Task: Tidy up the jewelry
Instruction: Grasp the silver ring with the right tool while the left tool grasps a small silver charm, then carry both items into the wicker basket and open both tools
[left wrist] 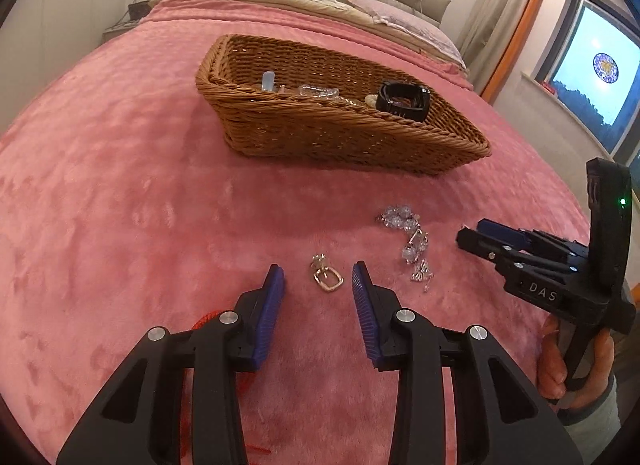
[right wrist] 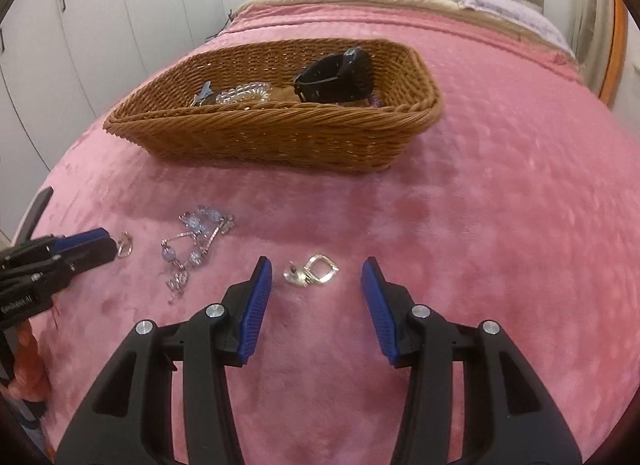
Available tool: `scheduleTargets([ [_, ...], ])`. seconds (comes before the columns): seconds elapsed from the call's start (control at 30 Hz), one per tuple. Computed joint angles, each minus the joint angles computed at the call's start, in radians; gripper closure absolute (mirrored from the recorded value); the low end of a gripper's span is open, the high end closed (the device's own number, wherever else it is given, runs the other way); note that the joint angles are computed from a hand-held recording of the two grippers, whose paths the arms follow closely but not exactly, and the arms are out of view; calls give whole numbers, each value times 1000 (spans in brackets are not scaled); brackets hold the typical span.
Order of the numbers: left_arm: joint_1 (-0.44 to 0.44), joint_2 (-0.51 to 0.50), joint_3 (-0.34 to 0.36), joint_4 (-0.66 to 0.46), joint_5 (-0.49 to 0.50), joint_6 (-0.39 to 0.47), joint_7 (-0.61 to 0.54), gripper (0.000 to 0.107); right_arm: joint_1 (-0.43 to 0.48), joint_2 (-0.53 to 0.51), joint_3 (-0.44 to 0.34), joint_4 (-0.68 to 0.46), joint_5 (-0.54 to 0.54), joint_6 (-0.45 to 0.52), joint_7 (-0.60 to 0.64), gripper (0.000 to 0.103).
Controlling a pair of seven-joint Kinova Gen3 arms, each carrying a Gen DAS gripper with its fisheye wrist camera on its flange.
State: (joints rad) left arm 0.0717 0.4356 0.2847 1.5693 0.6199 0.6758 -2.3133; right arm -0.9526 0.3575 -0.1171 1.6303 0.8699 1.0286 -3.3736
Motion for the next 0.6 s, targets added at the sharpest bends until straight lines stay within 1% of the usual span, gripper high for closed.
scheduleTargets([
  [0.03,6,5,-5,-6,-8,2,6,74,6,5,-1,-6,-7,0,3,65],
  [0.07,8,7,-5,-7,-11,0,6,74,5,15,1,-21,-18,16,13,68],
  [0.1,6,5,1,4,-8,-15,-6,74,0,23,4,-30,-18,31,17,70],
  [0.17,9,-10,8,34,-8,-54,-29,74,-17,36,8,-43,-9,58,23,80],
  [0.23,18,-22,8,56,-16,-88,-35,74,-30,49,12,-60,-2,87,33,83],
  [0.27,26,-25,5,60,-24,-98,-29,74,-35,63,15,-75,3,99,40,87],
  [0.33,47,-29,-6,63,-52,-120,-2,76,-53,82,21,-97,13,130,52,88],
  [0.37,53,-28,-8,60,-63,-124,10,78,-60,87,22,-103,17,137,60,88],
  [0.4,61,-26,-13,55,-77,-128,25,83,-66,91,24,-106,21,143,66,88],
  [0.43,72,-26,-21,52,-96,-133,47,86,-69,95,26,-110,24,146,68,88],
  [0.47,79,-26,-23,50,-110,-137,62,94,-72,99,29,-114,28,150,70,88],
  [0.5,78,-25,-20,49,-119,-137,67,107,-77,97,32,-109,33,149,64,88],
  [0.53,66,-23,-4,51,-120,-137,59,106,-82,94,34,-102,42,146,54,88],
  [0.6,67,-32,4,69,-127,-166,50,107,-101,76,38,-66,82,133,3,88],
])
